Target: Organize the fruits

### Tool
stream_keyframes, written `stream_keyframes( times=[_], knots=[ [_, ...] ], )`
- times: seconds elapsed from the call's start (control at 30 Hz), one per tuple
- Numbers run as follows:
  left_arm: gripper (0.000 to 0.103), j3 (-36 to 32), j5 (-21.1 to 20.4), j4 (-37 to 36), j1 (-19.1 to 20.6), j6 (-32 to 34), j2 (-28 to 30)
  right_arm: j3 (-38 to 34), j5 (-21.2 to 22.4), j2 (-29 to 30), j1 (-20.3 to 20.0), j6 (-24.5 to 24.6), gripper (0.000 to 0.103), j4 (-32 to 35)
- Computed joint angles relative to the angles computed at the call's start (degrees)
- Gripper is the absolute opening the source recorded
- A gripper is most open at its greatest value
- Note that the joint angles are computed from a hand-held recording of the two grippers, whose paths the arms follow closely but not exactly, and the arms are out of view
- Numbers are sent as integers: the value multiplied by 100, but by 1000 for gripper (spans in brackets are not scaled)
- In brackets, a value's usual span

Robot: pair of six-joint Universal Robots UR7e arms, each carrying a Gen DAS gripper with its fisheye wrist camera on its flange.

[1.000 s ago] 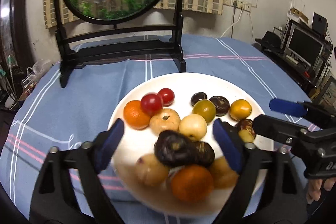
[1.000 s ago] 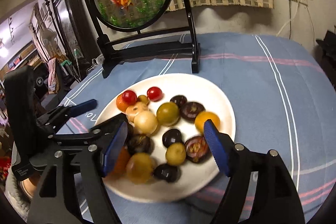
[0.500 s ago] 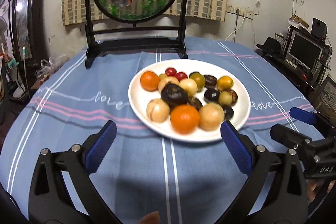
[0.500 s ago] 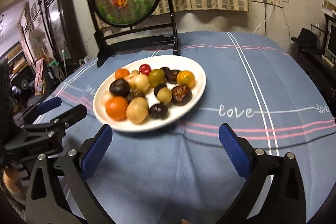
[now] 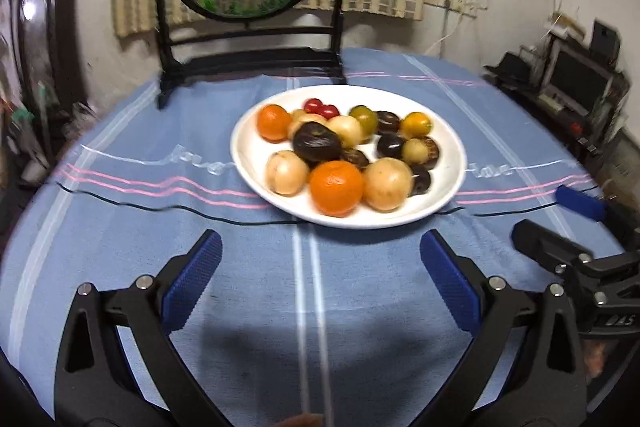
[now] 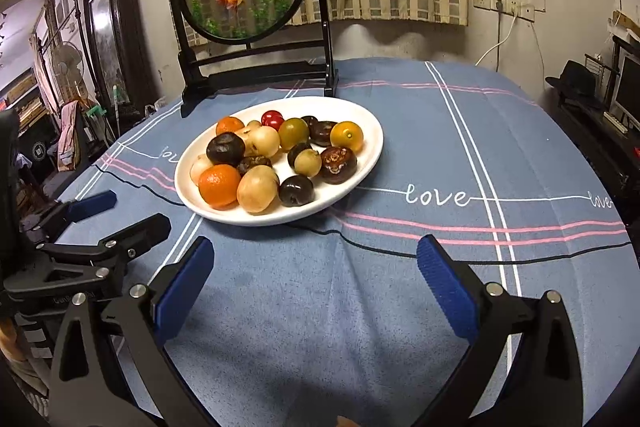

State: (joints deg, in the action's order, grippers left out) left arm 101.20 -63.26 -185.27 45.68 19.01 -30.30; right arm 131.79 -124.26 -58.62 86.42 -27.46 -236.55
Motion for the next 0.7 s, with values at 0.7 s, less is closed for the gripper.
stream_keyframes(
  times=[0.7],
  knots=[
    [101, 91, -131, -156, -9, 142, -35, -41, -79, -39, 10, 104, 102, 308]
  ],
)
